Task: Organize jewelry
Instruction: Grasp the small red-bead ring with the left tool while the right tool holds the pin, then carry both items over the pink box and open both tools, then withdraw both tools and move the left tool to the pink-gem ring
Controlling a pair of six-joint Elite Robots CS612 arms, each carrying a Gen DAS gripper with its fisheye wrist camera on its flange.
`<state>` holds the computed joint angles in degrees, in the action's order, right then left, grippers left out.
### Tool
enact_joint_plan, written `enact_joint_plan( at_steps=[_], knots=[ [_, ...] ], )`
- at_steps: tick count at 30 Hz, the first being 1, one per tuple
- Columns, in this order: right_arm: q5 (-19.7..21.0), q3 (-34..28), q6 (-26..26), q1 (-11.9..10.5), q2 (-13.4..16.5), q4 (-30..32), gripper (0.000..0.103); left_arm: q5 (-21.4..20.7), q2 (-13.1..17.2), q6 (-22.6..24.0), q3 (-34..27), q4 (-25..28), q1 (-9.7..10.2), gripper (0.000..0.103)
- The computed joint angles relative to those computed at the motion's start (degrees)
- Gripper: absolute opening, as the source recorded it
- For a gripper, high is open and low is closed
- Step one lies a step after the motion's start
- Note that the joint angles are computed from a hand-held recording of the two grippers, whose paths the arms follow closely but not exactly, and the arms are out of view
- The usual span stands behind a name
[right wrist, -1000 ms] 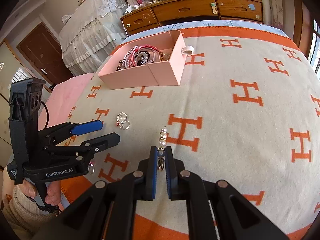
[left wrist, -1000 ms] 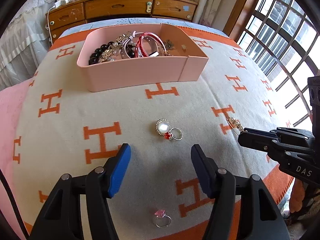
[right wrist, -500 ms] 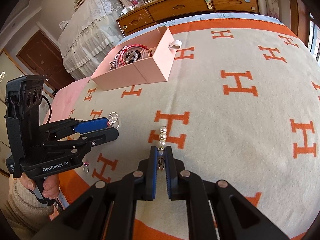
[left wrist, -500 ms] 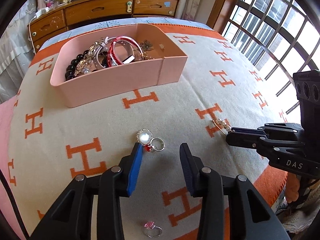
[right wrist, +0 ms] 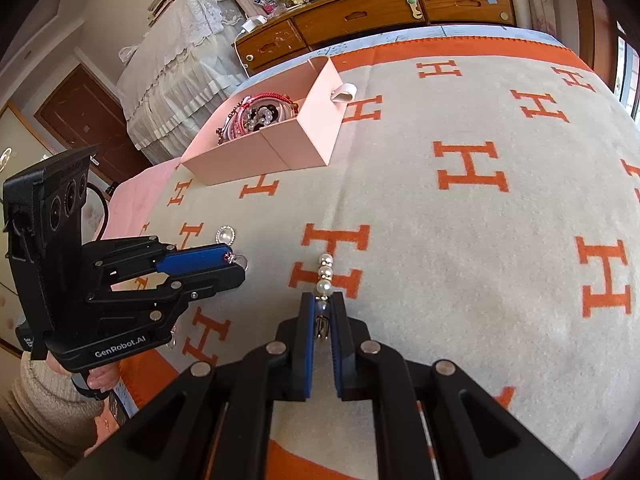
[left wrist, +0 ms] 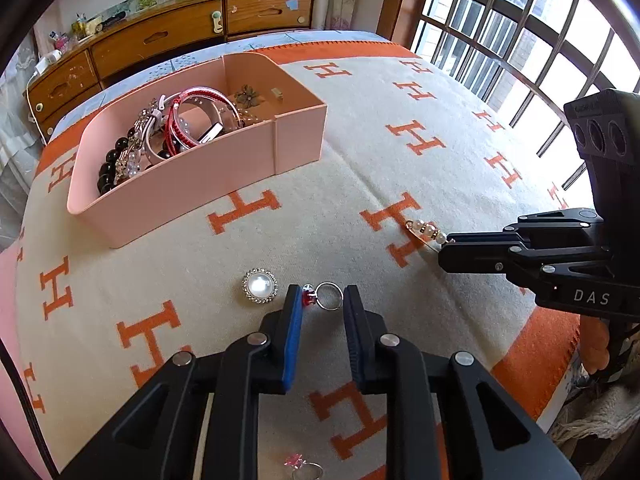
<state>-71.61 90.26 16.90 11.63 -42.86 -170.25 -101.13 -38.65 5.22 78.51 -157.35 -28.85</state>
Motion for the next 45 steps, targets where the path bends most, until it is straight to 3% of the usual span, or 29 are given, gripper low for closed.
enact_joint_plan(
  at_steps=[6, 14, 20, 25, 31, 37, 41, 43, 45],
  knots=[
    [-0.32, 0.11, -0.09, 0.04, -0.05, -0.20, 0.007, 0.62, 0.01, -1.23, 0.58, -1.65, 0.10, 0.008],
    [-1.28, -0.03, -0.21, 0.30, -0.22, 0.34, 0.007, 1.57, -0.91, -3.03, 2.68, -6.47, 0.07, 0.006],
    [-1.66, -0.27, -0.09, 0.54, -0.49, -0.33, 0.007, 1.05, -1.78, -7.88, 3.00, -9.49, 0.89, 0.006],
    [-0.55, -1.91, -0.02, 0.30, -0.84, -1.65, 0.007, 0.38, -1.54, -13.42, -0.02, -8.86, 1.91, 0.006],
    [0.46, -8.20, 0.50, 0.03, 0.59, -1.52, 0.007, -0.53, 1.41, -21.44, -8.10, -3.77, 2.91, 0.006],
    [1.43, -15.82, 4.25, -0.41, 4.86, 2.54, 0.008, -3.48, 5.90, -28.88, -16.40, -0.92, 3.62, 0.006],
    [3.17, -19.41, 6.36, -0.75, 7.38, 6.80, 0.008, -4.12, 8.35, -31.05, -20.16, 1.87, 3.55, 0.006],
    [3.68, -20.33, 6.41, -0.81, 7.94, 8.94, 0.012, -3.74, 9.08, -30.75, -21.35, 3.89, 3.34, 0.013],
    [4.68, -19.95, 7.18, -0.98, 7.95, 8.64, 0.018, -2.60, 9.04, -30.13, -21.21, 4.52, 3.09, 0.039]
  ],
)
